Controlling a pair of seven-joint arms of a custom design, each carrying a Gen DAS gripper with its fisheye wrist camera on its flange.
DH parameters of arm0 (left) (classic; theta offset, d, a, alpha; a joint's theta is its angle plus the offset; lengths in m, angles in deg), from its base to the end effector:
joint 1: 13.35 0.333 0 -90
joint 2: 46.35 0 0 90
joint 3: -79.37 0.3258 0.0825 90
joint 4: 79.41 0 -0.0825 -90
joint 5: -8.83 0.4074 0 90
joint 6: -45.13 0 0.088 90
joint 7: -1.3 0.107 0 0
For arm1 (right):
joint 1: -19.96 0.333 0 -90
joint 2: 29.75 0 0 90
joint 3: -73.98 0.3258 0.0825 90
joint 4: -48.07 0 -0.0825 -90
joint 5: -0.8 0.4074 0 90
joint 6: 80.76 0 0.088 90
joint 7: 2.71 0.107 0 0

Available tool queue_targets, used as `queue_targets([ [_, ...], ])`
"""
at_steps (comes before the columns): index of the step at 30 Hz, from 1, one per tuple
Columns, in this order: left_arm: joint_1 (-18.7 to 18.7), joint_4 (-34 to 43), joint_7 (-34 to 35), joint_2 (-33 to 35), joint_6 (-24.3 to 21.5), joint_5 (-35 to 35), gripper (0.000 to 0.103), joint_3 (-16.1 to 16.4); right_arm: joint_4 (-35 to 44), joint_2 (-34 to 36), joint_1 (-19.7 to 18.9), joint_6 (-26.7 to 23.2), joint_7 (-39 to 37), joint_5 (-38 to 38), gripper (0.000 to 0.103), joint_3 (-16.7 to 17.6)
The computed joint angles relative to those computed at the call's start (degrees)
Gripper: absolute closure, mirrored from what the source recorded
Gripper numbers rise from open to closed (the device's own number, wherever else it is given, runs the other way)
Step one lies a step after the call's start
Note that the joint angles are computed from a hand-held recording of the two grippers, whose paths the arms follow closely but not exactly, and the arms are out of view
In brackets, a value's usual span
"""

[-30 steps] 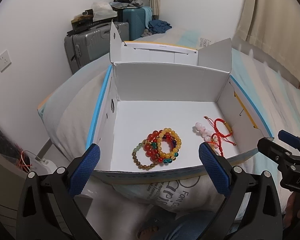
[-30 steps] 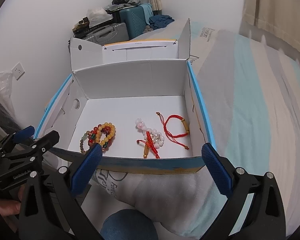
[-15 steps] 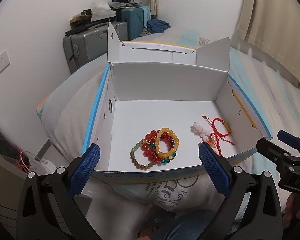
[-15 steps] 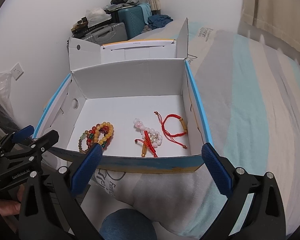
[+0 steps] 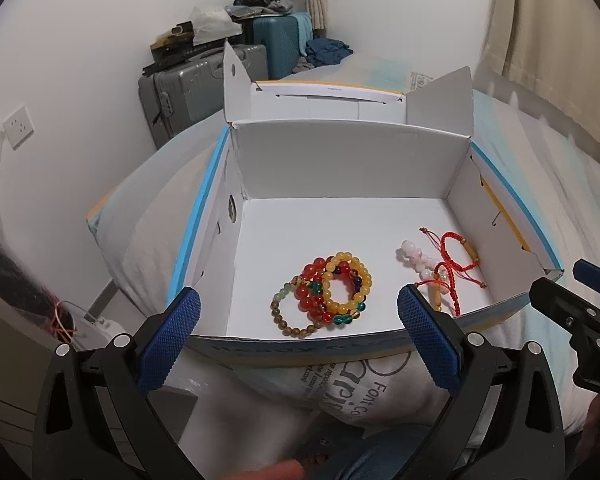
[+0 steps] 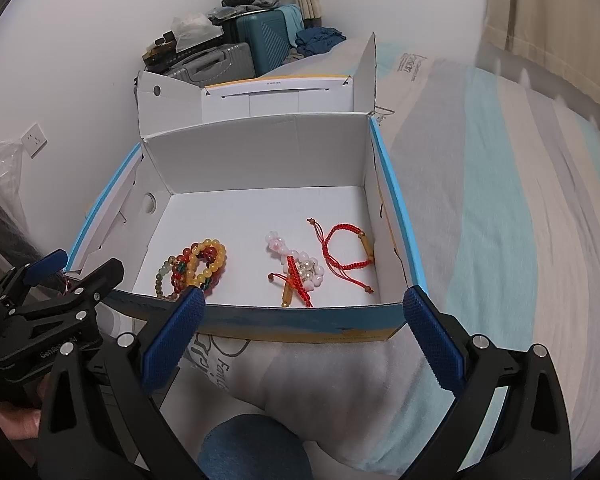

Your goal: Organize jewelry

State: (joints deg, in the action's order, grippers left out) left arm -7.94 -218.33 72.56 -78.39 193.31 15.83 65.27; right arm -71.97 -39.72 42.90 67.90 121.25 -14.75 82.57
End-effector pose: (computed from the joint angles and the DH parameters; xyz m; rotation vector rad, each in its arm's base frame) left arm 0.4441 -0.0865 0.5826 -1.8463 1.6983 -0.6217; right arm 0.4819 0.3076 0.5751 -1.8931 1.6322 -0.4883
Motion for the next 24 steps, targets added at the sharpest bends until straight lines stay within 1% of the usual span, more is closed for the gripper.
queue_targets([
  [2, -0.1, -0.1, 0.0, -0.1, 0.4, -0.1, 0.006, 0.1, 0.0, 0.0, 0.0, -0.1, -0.1, 0.1, 0.008, 0.0],
  [5, -1.8, -0.3, 1.2, 0.0, 0.8, -2.7, 0.006, 1.7, -0.1, 0.0, 0.0, 0.0, 0.1, 0.0, 0.008, 0.0],
  [6, -1.9, -0.5, 1.3, -0.1, 1.2, -3.2, 0.006, 1.8, 0.0, 0.0, 0.0, 0.0, 0.1, -0.1, 0.008, 0.0],
  [8, -1.4, -0.8, 1.3, -0.4, 1.9, -2.9, 0.006, 1.2, -0.2, -0.1, 0.0, 0.1, 0.1, 0.0, 0.008, 0.0],
  [14, -1.1, -0.6, 2.1, -0.3, 1.8, -3.3, 0.006, 1.0, -0.2, 0.0, -0.1, 0.1, 0.4, -0.3, 0.008, 0.1],
  [18, -1.0, -0.1, 2.1, 0.0, 0.9, -3.5, 0.006, 0.9, -0.2, 0.0, -0.1, 0.1, 0.6, -0.5, 0.008, 0.1],
  [20, -0.5, 0.2, 1.7, 0.1, 0.2, -2.7, 0.006, 0.4, -0.3, 0.0, -0.1, 0.2, 0.8, -0.6, 0.008, 0.1],
  [24, -0.9, 0.4, 1.8, 0.2, -0.3, -2.8, 0.006, 0.8, -0.5, -0.1, -0.1, 0.2, 1.4, -0.8, 0.008, 0.2],
])
